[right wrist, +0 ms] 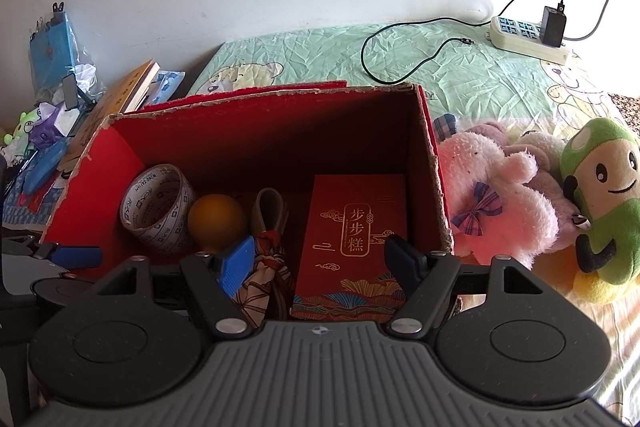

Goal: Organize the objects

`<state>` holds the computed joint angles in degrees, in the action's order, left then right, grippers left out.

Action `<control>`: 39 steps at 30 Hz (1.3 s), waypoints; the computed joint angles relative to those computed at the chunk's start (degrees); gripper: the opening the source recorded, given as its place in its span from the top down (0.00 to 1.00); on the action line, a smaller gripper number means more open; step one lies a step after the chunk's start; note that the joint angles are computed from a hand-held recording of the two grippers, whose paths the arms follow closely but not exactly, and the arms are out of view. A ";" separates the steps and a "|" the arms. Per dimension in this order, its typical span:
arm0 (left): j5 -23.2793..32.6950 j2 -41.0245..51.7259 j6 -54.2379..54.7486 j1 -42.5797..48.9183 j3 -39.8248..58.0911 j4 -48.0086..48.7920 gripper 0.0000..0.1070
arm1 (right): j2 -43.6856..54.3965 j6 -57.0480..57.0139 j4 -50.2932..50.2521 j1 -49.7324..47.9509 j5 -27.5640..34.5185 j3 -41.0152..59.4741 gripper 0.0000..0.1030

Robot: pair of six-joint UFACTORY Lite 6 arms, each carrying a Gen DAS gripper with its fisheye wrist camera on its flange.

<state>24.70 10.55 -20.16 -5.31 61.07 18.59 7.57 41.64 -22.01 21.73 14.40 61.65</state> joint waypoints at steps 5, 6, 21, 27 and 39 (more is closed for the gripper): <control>-0.25 -0.20 2.63 0.27 -0.12 -2.45 0.05 | -0.02 -0.24 0.23 -0.05 -0.01 0.00 0.28; -0.42 -0.33 5.47 0.75 -0.14 -5.14 0.05 | -0.04 -0.21 0.20 -0.06 -0.02 -0.04 0.28; -0.55 -2.76 -4.20 -0.11 -1.22 3.55 0.07 | -0.64 -5.94 7.59 -1.04 -1.16 -0.47 0.30; 0.13 -3.22 -6.16 -0.03 -1.61 4.68 0.07 | -1.74 -7.49 9.27 -1.13 -1.56 -1.70 0.30; 1.59 -7.13 -9.18 -0.96 -4.65 6.45 0.07 | -5.03 -18.29 20.98 -2.17 -1.02 -4.43 0.31</control>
<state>26.29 3.42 -29.34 -6.27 56.42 25.04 2.53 23.35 -1.03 19.56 13.38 57.22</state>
